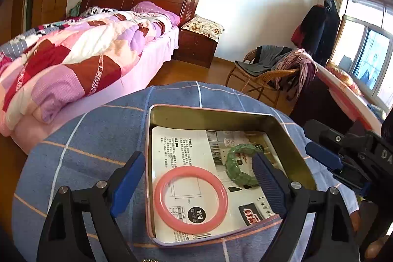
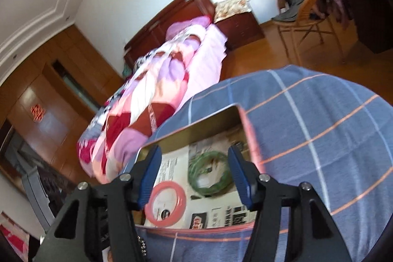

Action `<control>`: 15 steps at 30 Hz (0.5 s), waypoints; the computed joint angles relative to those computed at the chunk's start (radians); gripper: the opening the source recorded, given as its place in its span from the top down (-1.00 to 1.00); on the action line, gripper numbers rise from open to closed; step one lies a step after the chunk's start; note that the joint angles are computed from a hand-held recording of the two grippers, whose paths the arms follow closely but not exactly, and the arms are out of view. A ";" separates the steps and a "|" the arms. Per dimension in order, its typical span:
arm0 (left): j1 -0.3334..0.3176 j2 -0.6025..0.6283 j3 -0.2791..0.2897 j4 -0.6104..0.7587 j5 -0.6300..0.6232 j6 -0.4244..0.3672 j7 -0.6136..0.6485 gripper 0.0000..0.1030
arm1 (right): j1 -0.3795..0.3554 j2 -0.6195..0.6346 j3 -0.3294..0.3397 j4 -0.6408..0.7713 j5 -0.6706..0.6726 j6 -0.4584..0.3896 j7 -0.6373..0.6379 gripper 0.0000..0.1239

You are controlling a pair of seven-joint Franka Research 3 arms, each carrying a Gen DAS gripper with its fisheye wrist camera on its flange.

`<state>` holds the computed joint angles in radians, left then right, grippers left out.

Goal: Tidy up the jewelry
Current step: 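Carry both bangles into the pink tin and open both tools to release them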

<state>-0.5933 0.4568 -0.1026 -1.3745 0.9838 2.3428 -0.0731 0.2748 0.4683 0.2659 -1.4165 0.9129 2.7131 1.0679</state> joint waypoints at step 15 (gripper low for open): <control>-0.022 -0.174 -0.096 -0.153 0.044 -0.255 -0.034 -0.72 | 0.032 -0.157 -0.042 -0.230 -0.157 0.104 0.080 0.02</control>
<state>-0.6151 0.2824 -0.1982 -1.5271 1.0279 2.0880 -0.1076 0.3063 0.3113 0.2239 -1.6462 0.7557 2.8175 1.1483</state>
